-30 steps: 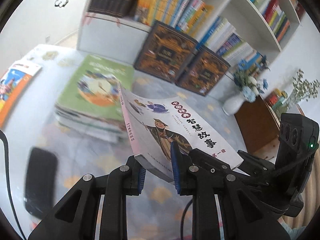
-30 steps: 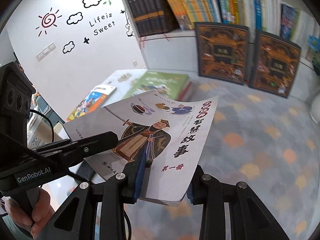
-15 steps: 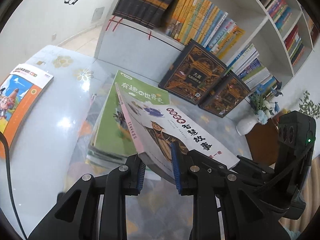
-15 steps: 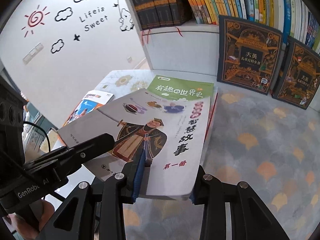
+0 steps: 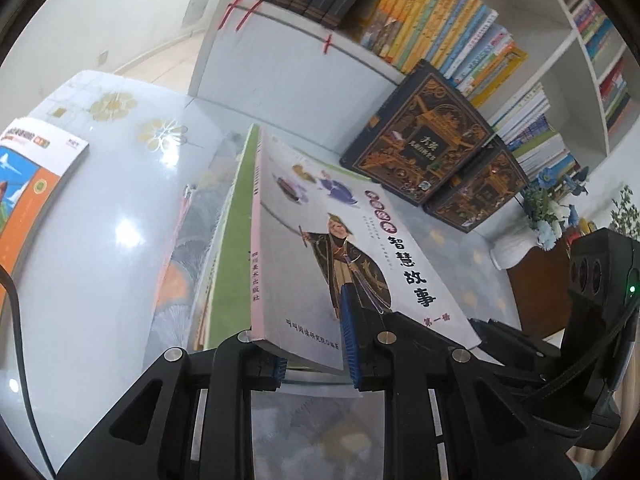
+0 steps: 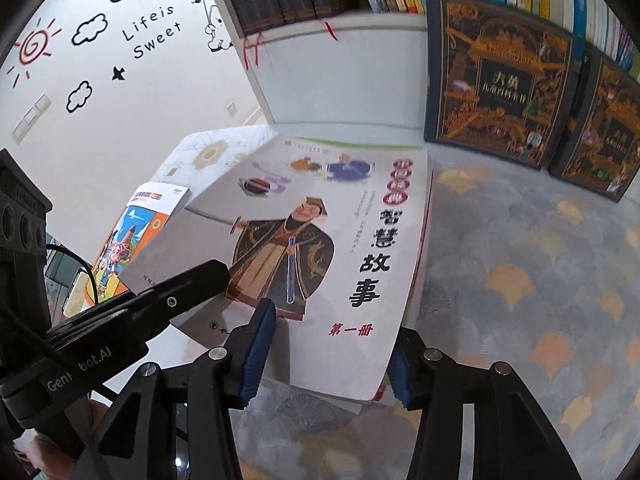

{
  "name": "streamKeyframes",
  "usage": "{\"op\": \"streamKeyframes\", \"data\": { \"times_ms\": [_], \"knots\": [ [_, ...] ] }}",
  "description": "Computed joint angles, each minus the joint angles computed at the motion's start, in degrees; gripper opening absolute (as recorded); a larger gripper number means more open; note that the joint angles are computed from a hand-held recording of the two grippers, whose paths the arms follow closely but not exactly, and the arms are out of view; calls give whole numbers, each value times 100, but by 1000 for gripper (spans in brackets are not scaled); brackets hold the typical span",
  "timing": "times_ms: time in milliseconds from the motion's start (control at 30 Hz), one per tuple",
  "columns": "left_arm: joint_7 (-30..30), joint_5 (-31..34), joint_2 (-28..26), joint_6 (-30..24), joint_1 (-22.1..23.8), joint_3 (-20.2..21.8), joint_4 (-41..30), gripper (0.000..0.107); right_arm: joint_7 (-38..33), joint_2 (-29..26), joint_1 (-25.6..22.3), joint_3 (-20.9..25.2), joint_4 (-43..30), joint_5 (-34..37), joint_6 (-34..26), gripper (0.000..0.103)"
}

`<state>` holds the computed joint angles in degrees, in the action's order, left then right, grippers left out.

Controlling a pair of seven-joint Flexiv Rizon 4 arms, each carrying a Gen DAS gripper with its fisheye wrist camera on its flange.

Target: Organize books

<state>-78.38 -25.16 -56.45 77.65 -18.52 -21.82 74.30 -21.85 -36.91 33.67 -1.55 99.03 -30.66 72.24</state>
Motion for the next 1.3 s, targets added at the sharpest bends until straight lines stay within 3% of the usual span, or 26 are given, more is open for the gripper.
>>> {"op": "streamKeyframes", "data": {
  "times_ms": [67,167,200,300,433,533,667,800,833,933,967,1000,1033,1067,1167,1300],
  "knots": [
    [-92,-22,-59,-84,-23,75,-73,19,-97,-99,-91,115,-112,124,-115,50],
    [-346,-17,-42,-108,-95,288,-32,23,-368,-222,-249,389,-274,548,-401,58],
    [-433,4,-13,-99,-117,355,17,23,-241,-185,-154,260,-166,365,-326,60],
    [-644,160,174,95,-170,545,340,26,-317,-89,-15,211,-53,210,-564,77],
    [-1105,606,607,121,-554,1188,756,27,-559,67,-293,755,256,803,-833,77],
    [-1268,907,912,216,-720,1312,1093,32,-375,365,-393,1027,731,1317,-1069,77],
    [-1392,1200,1250,114,-975,1302,1472,35,-2,832,-641,1461,1214,2292,-1935,76],
    [-1019,1144,1376,-150,-989,772,1594,36,1031,1717,-207,940,1830,1105,-2917,75],
    [-1212,1510,1438,-368,-1195,910,1426,36,1350,2044,-149,850,2039,575,-3060,75],
    [-1368,1756,1573,-522,-1792,1415,1092,38,2157,2931,-106,838,2479,-964,-3737,76],
    [-1654,1980,1605,-666,-2080,1713,814,48,2290,3132,-132,909,2537,-1287,-3987,77],
    [-1811,2094,1624,-722,-2208,1848,692,69,2400,3369,-180,996,2625,-1595,-4212,80],
    [-2023,2256,1653,-749,-2354,1996,533,77,2472,3631,-243,1101,2719,-1842,-4414,82],
    [-2270,2415,1687,-709,-2493,2135,378,82,2522,3872,-313,1215,2802,-1987,-4594,85],
    [-2912,2774,1737,-831,-2788,2388,-56,84,2497,4317,-555,1475,2918,-2023,-4745,86],
    [-3574,3075,1756,-1199,-2960,2420,-372,97,2272,4961,-829,1852,3205,-1745,-4754,86]
  ]
}}
